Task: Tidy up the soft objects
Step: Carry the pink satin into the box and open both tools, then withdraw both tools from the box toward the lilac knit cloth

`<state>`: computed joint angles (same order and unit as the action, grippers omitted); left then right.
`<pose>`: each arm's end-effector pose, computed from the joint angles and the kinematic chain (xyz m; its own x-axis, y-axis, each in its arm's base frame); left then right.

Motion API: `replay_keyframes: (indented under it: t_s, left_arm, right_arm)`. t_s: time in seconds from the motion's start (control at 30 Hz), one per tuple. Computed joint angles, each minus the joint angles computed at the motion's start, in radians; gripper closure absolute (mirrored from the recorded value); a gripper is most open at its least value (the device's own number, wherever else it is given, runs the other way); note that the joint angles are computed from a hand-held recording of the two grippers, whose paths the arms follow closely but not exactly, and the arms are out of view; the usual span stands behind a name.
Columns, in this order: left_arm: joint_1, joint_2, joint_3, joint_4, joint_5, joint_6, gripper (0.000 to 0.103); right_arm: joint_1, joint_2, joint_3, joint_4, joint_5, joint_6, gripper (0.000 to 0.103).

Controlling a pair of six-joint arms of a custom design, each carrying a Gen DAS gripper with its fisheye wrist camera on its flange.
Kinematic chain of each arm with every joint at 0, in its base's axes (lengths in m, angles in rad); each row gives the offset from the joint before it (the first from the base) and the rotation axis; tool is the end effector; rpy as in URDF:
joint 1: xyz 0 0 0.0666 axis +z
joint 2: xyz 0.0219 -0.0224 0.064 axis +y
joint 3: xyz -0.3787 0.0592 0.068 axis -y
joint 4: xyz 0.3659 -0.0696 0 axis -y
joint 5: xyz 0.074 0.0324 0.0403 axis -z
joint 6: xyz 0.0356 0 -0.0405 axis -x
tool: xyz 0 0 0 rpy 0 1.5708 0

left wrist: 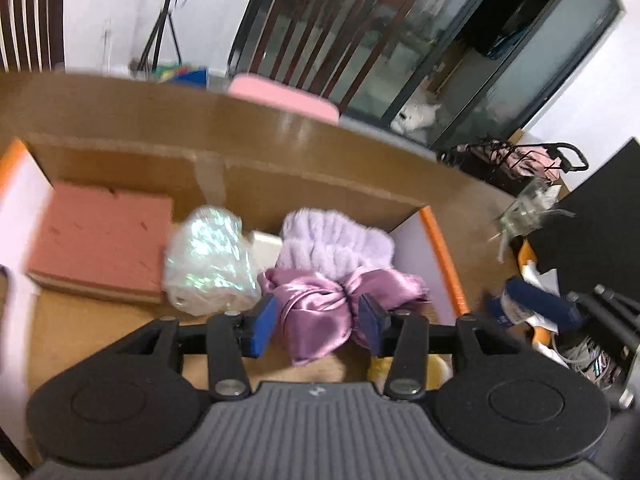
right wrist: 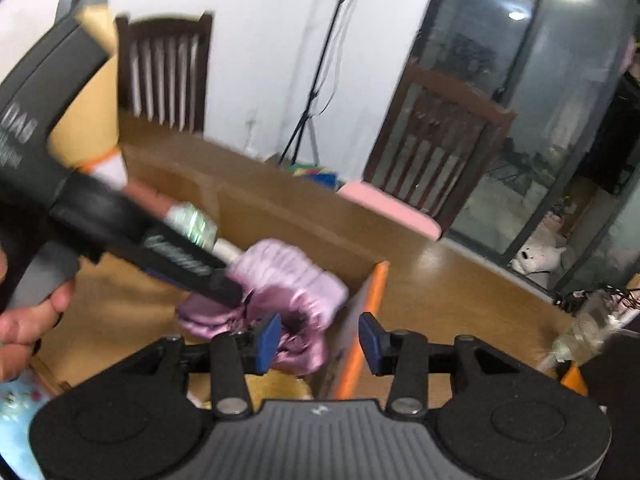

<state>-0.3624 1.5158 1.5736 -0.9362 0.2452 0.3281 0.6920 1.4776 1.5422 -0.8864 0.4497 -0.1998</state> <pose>0.4675 -0.1869 0.4499 -0.8389 -0.0163 -0.5441 0.2308 0.8946 -0.3826 0.3886 0.3014 0.4598 -0.6215 -0.2829 -0.7305 -0.2279 0.9575 -0.1769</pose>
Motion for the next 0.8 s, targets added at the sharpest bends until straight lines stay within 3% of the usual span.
replay_keyframes:
  t_s: [0.2,0.47,0.63,0.7,0.8]
  left_arm:
    - [0.008,-0.188,-0.01,-0.057,-0.085,-0.07,0.05]
    - [-0.016,-0.448,-0.079,-0.125,-0.224,-0.131,0.039]
    - [-0.098,-0.736,-0.344,-0.02,-0.348,-0.154,0.03]
    - [-0.158,-0.863,-0.456,0.008,-0.417,-0.141,0.026]
    - [-0.322,-1.04,-0.593,0.004,-0.606,-0.078,0.02]
  right_arm:
    - [0.04,-0.125,0.016,-0.045,0.062,-0.069,0.06]
    - [0.213,-0.243,-0.017,-0.1,0.187,-0.177,0.055]
    - [0.397,-0.358,-0.203,0.074,0.364,-0.243,0.049]
    - [0.481,-0.386,-0.257,0.094,0.443,-0.293,0.049]
    - [0.631,-0.413,-0.345,0.113,0.583,-0.398,0.047]
